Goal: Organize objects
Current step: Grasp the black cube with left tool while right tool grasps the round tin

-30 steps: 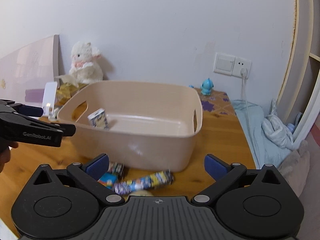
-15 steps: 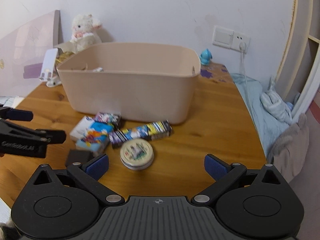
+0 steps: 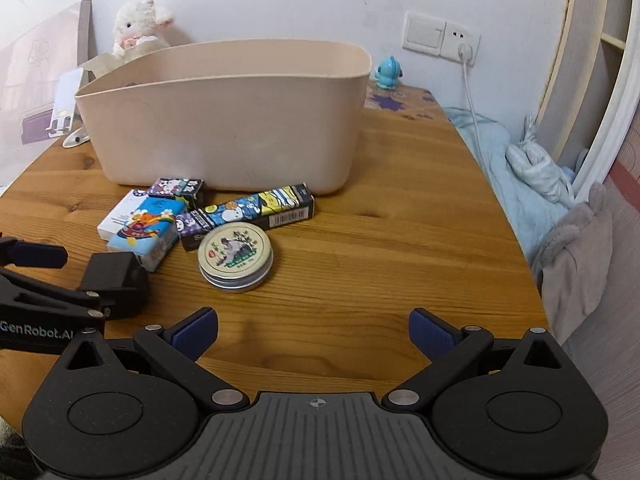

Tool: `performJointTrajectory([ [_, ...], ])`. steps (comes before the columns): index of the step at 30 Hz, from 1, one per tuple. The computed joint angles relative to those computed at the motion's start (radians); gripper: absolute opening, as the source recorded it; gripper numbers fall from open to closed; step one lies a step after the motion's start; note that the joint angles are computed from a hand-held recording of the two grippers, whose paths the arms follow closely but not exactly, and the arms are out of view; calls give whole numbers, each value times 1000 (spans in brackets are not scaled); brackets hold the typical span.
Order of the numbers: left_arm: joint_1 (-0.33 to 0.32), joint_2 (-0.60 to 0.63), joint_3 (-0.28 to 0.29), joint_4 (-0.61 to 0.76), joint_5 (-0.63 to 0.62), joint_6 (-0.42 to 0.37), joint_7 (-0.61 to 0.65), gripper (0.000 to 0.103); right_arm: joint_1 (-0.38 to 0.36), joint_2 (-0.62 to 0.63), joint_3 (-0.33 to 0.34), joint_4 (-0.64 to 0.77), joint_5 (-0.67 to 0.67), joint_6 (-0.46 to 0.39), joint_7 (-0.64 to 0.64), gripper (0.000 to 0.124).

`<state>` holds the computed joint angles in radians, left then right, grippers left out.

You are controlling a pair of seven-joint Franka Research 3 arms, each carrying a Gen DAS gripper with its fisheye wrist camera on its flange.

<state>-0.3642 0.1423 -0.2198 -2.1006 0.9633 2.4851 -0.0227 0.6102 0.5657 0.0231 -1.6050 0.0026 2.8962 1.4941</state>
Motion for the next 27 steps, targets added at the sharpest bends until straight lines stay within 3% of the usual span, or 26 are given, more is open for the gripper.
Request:
performJointTrajectory([
  [3, -3, 12, 3, 4, 0, -26, -8, 95, -12, 19, 13, 21, 12, -7, -13, 103],
  [6, 9, -2, 12, -29, 1, 13, -52, 95, -26, 43, 34, 45, 33, -4, -37, 103],
  [19, 51, -36, 17, -76, 45, 43, -116, 93, 15, 169, 30, 202, 56, -34, -62, 103],
  [21, 50, -37, 14, -78, 61, 33, -116, 88, 25, 184, 20, 220, 51, -33, -57, 103],
  [23, 43, -34, 8, -71, 74, -1, -103, 74, 27, 198, 22, 236, 53, -25, -55, 103],
  [25, 41, -36, 7, -74, 89, -6, -102, 68, 29, 210, 24, 251, 56, -22, -56, 100],
  [27, 42, -44, 6, -82, 100, -3, -111, 58, 18, 212, 42, 247, 63, 0, -78, 88],
])
